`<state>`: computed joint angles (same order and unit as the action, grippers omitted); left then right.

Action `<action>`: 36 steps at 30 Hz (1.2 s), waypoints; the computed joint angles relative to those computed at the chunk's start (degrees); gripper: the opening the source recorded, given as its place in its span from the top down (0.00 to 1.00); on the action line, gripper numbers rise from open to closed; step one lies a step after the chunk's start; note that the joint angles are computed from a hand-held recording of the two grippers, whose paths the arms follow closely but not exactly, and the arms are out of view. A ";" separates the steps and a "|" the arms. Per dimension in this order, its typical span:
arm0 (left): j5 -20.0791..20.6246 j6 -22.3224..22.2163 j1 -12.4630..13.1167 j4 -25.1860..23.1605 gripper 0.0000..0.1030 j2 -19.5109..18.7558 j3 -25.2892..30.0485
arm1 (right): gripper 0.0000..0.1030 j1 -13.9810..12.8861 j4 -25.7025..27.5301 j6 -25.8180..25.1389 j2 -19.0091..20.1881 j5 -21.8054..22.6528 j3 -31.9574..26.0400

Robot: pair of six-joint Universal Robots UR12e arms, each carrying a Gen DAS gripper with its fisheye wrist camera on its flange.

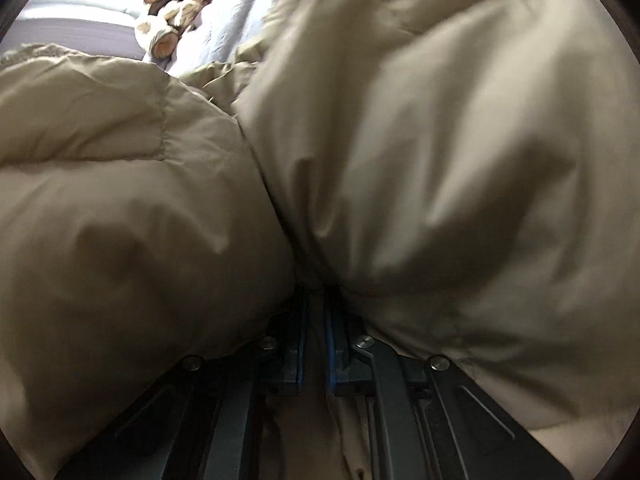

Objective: Fold large clothes

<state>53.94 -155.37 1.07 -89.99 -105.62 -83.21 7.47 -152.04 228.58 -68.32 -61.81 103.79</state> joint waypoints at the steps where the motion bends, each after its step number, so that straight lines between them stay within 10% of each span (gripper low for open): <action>1: 0.39 -0.79 -0.49 0.66 0.73 0.16 -0.08 | 0.93 -0.54 -0.78 0.90 0.00 1.61 0.50; 7: 5.61 -4.80 -4.64 4.36 0.73 0.74 -0.68 | 0.93 -5.29 -1.94 1.39 -5.00 9.43 4.99; 16: 10.55 -2.29 -10.66 8.22 0.70 0.17 -3.18 | 0.93 -12.17 5.25 -4.18 -19.22 -2.12 15.09; 22: 5.59 2.35 -11.37 6.94 0.15 0.47 -5.34 | 0.93 -16.06 -0.70 0.88 -20.15 3.62 21.41; 25: 3.31 4.32 -11.48 7.12 0.10 0.95 -6.72 | 0.93 -16.03 -1.52 0.79 -21.40 3.50 22.41; 28: 0.37 5.48 -10.35 4.28 0.10 1.51 -7.50 | 0.70 -15.96 2.89 -2.13 -24.82 0.99 22.78; 30: -1.42 4.57 -9.75 1.67 0.10 0.55 -6.41 | 0.29 -15.80 4.33 -3.55 -27.15 -0.69 23.14; 36: -1.50 3.82 -9.44 -3.14 0.10 -2.29 -2.06 | 0.28 -14.62 -0.80 -4.94 -31.35 2.16 24.58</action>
